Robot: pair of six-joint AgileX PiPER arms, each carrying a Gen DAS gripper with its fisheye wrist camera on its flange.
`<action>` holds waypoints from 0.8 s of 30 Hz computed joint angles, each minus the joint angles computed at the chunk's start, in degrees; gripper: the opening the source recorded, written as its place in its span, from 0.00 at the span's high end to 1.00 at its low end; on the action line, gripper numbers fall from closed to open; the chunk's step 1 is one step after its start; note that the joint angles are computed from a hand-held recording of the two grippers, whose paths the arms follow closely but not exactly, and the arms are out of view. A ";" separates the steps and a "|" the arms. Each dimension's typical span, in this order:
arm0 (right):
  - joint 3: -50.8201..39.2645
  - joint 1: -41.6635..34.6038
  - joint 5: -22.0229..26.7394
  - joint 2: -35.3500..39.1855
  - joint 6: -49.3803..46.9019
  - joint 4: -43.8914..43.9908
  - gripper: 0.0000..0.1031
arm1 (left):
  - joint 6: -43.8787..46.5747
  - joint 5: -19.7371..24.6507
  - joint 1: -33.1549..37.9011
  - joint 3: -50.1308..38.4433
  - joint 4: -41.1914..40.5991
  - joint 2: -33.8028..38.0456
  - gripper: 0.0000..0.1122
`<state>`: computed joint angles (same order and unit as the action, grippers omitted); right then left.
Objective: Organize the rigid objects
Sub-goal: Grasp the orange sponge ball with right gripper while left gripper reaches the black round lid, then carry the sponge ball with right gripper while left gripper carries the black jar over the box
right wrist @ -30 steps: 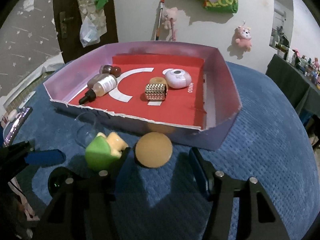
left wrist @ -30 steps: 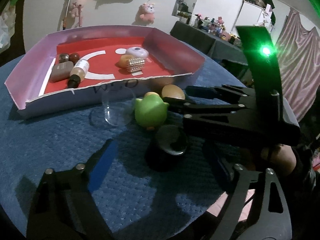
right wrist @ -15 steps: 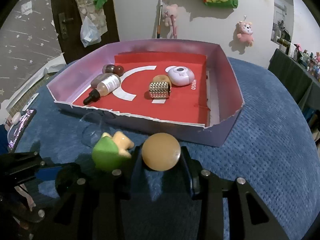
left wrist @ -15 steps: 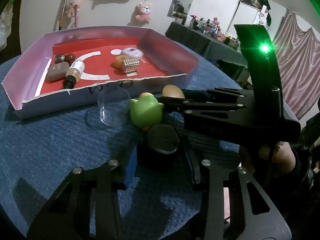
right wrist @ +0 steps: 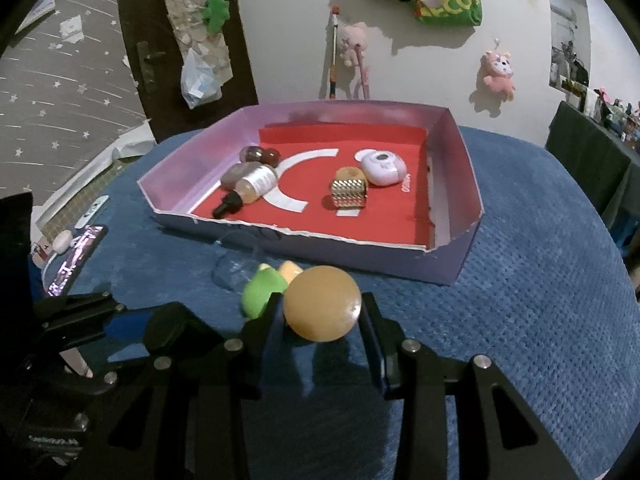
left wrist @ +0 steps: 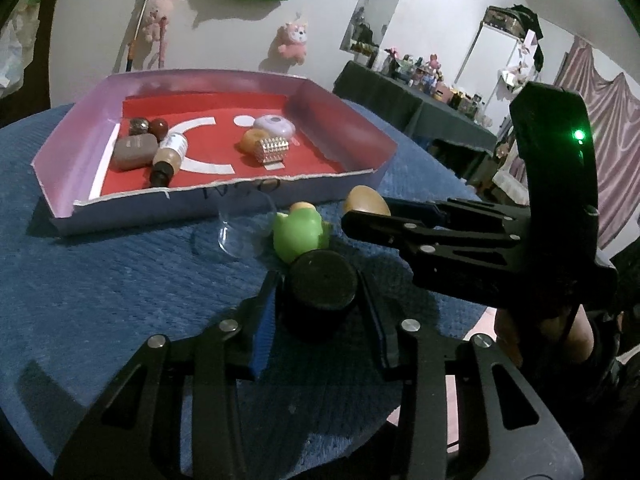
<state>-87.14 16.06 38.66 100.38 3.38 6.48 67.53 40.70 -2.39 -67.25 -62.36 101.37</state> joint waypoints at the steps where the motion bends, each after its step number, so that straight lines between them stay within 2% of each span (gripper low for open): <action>1: 0.04 0.18 -0.06 -0.19 0.01 0.07 0.61 | 0.04 -0.11 0.07 0.09 -0.09 -0.23 0.68; 10: -0.58 1.50 0.08 -0.99 -0.10 0.23 0.61 | 1.93 0.19 3.04 0.45 -2.46 -2.16 0.68; 24: -4.27 1.72 0.69 -0.19 -1.21 1.19 0.61 | 0.64 1.27 5.79 -6.17 -2.97 0.14 0.68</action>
